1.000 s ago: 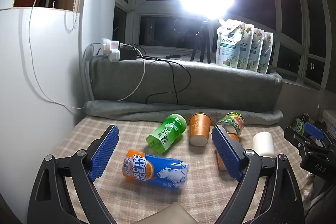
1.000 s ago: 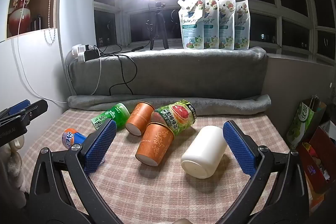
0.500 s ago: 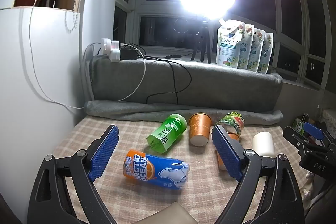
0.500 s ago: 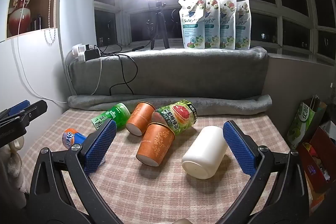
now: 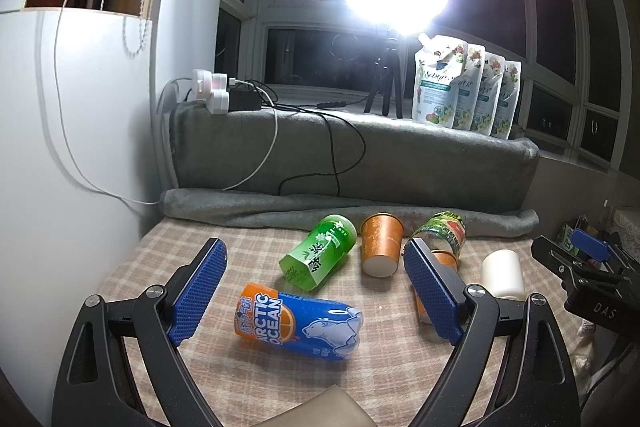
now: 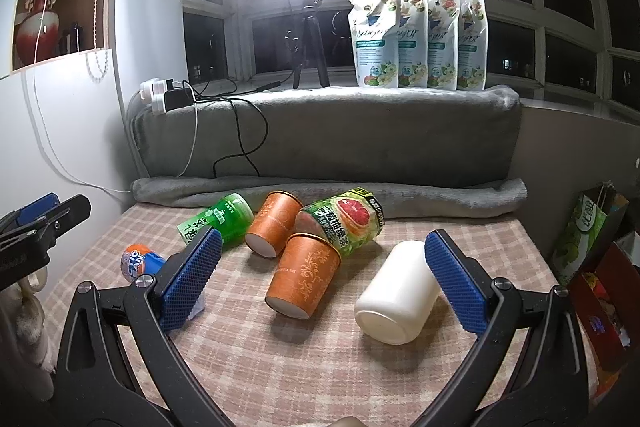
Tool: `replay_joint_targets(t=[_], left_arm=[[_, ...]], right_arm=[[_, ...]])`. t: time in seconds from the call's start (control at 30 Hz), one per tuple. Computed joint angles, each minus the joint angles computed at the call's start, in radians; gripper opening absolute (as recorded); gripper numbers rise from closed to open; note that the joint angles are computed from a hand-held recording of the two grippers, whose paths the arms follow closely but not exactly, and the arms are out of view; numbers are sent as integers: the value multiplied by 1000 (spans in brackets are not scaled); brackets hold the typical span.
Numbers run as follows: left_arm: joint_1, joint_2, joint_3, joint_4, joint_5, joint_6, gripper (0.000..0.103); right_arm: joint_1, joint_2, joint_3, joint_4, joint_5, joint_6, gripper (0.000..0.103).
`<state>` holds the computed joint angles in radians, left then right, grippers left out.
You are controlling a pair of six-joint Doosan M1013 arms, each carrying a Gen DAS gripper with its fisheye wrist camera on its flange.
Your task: Flip cup upright
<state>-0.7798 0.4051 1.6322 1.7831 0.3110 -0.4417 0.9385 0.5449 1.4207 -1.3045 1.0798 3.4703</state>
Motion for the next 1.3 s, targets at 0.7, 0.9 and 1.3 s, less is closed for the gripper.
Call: replay_joint_targets(t=[0.7, 0.9, 1.3], left_arm=[[44, -5, 36, -275, -24, 217, 90], [60, -11, 49, -312, -22, 217, 90], [83, -19, 63, -299, -37, 164, 90]], right_arm=[[-199, 55, -152, 557, -421, -413, 103], [-257, 106, -250, 850, -420, -634, 89], [-297, 240, -478, 1088, -186, -846, 74]])
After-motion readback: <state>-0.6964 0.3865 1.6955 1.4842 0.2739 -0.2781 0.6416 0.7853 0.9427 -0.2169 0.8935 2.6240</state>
